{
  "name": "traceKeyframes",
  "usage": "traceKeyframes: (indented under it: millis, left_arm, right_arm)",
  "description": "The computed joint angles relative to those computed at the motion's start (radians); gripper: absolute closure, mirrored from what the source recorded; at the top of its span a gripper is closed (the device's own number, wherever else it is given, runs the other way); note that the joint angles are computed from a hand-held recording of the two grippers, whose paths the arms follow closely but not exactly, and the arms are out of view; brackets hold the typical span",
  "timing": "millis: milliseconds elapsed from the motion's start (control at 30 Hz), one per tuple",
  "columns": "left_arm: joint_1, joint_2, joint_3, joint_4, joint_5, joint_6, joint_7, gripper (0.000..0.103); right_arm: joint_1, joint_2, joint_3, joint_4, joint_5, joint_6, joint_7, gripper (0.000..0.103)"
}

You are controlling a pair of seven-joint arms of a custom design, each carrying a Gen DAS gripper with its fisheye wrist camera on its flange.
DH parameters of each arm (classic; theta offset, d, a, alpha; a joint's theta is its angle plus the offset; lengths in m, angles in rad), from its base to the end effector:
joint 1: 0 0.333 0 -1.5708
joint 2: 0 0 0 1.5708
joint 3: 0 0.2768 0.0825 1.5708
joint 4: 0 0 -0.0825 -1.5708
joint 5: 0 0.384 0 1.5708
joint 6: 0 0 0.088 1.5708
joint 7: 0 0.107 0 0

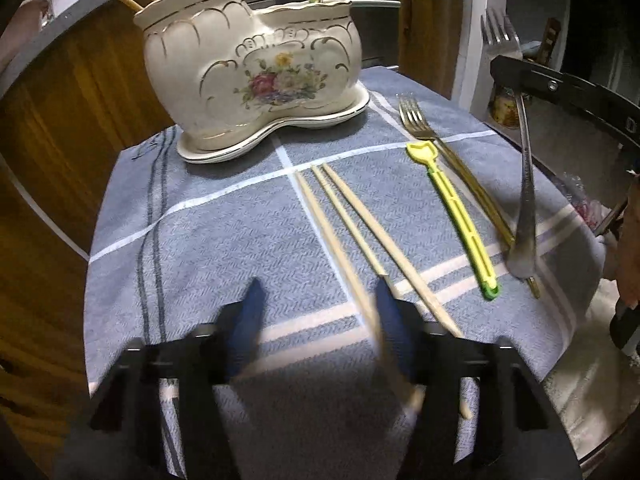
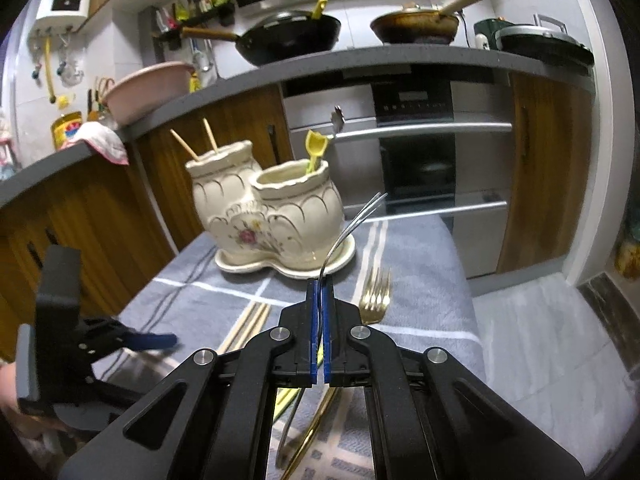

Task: Organize utensils
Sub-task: 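Close right tool on a gold fork while left tool closes on a chopstick, then carry chopstick in left tool to larger cup while right tool carries fork to smaller cup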

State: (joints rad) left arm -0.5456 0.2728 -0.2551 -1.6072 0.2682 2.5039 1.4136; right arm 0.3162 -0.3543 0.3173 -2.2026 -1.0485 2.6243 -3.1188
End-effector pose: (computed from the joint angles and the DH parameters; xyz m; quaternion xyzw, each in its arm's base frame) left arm 0.4831 -0.4748 0.5088 -0.3668 0.8735 -0.2721 0.1683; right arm 0.3919 0.3319 0.5574 -0.5430 0.6515 -0.3171 0.4244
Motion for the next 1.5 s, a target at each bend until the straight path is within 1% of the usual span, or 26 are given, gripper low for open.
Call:
traceKeyframes:
  millis: [167,200,233,400,533,667,700,800,900,967,1067,1167,1200,1233,1267,1333,1367,1433,1500]
  left_arm:
    - [0.008,0.023,-0.003,0.025,-0.031,0.007,0.024,0.082]
    - [0.007,0.028,-0.001,0.030,-0.031,0.007,0.029,0.092]
    - [0.008,0.031,0.001,0.033,-0.031,0.009,0.033,0.095]
    - [0.022,0.019,0.002,0.005,-0.055,0.048,0.059,0.097]
    - [0.036,-0.009,0.001,-0.036,-0.078,0.090,0.076,0.097]
    - [0.073,-0.067,-0.020,-0.121,-0.156,0.208,0.146,0.097]
    - [0.093,-0.090,-0.036,-0.158,-0.208,0.269,0.197,0.097]
    - [0.126,-0.126,-0.068,-0.218,-0.338,0.401,0.315,0.097]
    - [0.149,-0.133,-0.094,-0.232,-0.466,0.490,0.421,0.097]
    - [0.148,-0.121,-0.095,-0.215,-0.502,0.526,0.452,0.097]
    - [0.179,-0.102,-0.136,-0.184,-0.611,0.576,0.562,0.097]
    - [0.199,-0.079,-0.169,-0.137,-0.684,0.594,0.657,0.097]
    - [0.192,-0.064,-0.166,-0.115,-0.684,0.606,0.670,0.097]
    - [0.196,-0.059,-0.173,-0.106,-0.696,0.617,0.688,0.097]
    - [0.211,-0.049,-0.195,-0.091,-0.719,0.629,0.721,0.097]
    - [0.212,-0.020,-0.202,-0.046,-0.725,0.645,0.744,0.097]
    - [0.190,0.007,-0.179,-0.005,-0.702,0.643,0.730,0.097]
    - [0.178,0.038,-0.164,0.049,-0.683,0.642,0.713,0.097]
    - [0.195,0.075,-0.188,0.107,-0.686,0.642,0.721,0.097]
  right_arm:
    - [-0.013,-0.026,0.015,-0.015,-0.057,0.021,0.047,0.100]
    - [-0.018,-0.032,0.020,-0.017,-0.074,0.021,0.061,0.100]
    - [-0.021,-0.036,0.024,-0.018,-0.085,0.020,0.071,0.100]
    - [-0.034,-0.054,0.052,-0.017,-0.172,-0.006,0.138,0.100]
    - [-0.021,-0.044,0.049,-0.005,-0.189,-0.025,0.144,0.100]
    - [-0.007,-0.033,0.042,0.006,-0.185,-0.046,0.141,0.100]
    - [-0.004,-0.033,0.042,0.008,-0.184,-0.052,0.143,0.100]
    - [0.000,-0.032,0.046,0.018,-0.198,-0.075,0.155,0.100]
    - [0.003,-0.014,0.045,0.045,-0.206,-0.101,0.150,0.100]
    - [0.008,0.008,0.038,0.073,-0.204,-0.109,0.134,0.100]
    - [0.014,0.036,0.032,0.118,-0.227,-0.128,0.116,0.100]
    - [0.020,0.067,0.022,0.169,-0.251,-0.148,0.092,0.100]
    - [0.021,0.079,0.019,0.188,-0.262,-0.156,0.088,0.100]
    - [0.024,0.088,0.016,0.202,-0.273,-0.164,0.089,0.100]
    - [0.026,0.100,0.011,0.221,-0.284,-0.169,0.084,0.100]
    - [0.031,0.123,0.001,0.256,-0.309,-0.181,0.080,0.100]
    - [0.034,0.131,-0.005,0.269,-0.321,-0.185,0.081,0.100]
    - [0.039,0.149,-0.017,0.301,-0.345,-0.192,0.087,0.100]
    - [0.042,0.165,-0.030,0.327,-0.365,-0.191,0.097,0.100]
